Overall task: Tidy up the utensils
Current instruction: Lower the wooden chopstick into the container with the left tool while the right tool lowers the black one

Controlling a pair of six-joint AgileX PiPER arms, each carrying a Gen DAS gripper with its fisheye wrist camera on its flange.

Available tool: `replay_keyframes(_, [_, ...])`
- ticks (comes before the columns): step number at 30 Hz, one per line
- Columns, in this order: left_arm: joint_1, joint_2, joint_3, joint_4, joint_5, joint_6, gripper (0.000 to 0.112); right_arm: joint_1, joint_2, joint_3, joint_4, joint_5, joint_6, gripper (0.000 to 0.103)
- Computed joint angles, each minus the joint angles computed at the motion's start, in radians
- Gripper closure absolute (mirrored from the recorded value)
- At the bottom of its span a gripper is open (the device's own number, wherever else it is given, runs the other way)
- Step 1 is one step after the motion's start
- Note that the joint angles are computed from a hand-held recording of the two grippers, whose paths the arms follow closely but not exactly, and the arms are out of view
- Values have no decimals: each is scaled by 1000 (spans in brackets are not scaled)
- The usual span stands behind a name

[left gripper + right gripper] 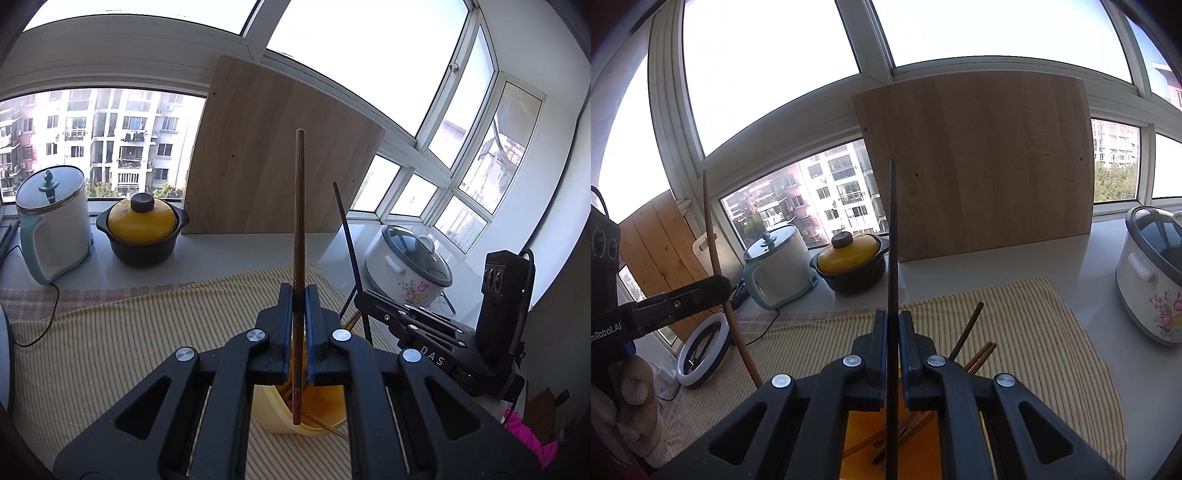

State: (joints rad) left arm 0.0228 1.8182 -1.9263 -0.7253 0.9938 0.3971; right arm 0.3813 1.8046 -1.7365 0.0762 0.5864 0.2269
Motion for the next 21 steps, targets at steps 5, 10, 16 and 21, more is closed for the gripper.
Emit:
replay_keyframes(5, [-13, 30, -24, 10, -4, -21, 108, -9, 28, -23, -17, -2, 18, 100])
replay_keyframes(10, [-9, 46, -55, 6, 9, -34, 108, -23, 44, -30, -4, -5, 14, 100])
replay_keyframes(16, [-36, 58, -70, 32, -6, -47, 108, -20, 60, -46, -28, -4, 21, 100])
replay_keyframes(21, [-59, 78, -68, 63, -18, -64, 108, -3, 67, -38, -97, -12, 50, 100])
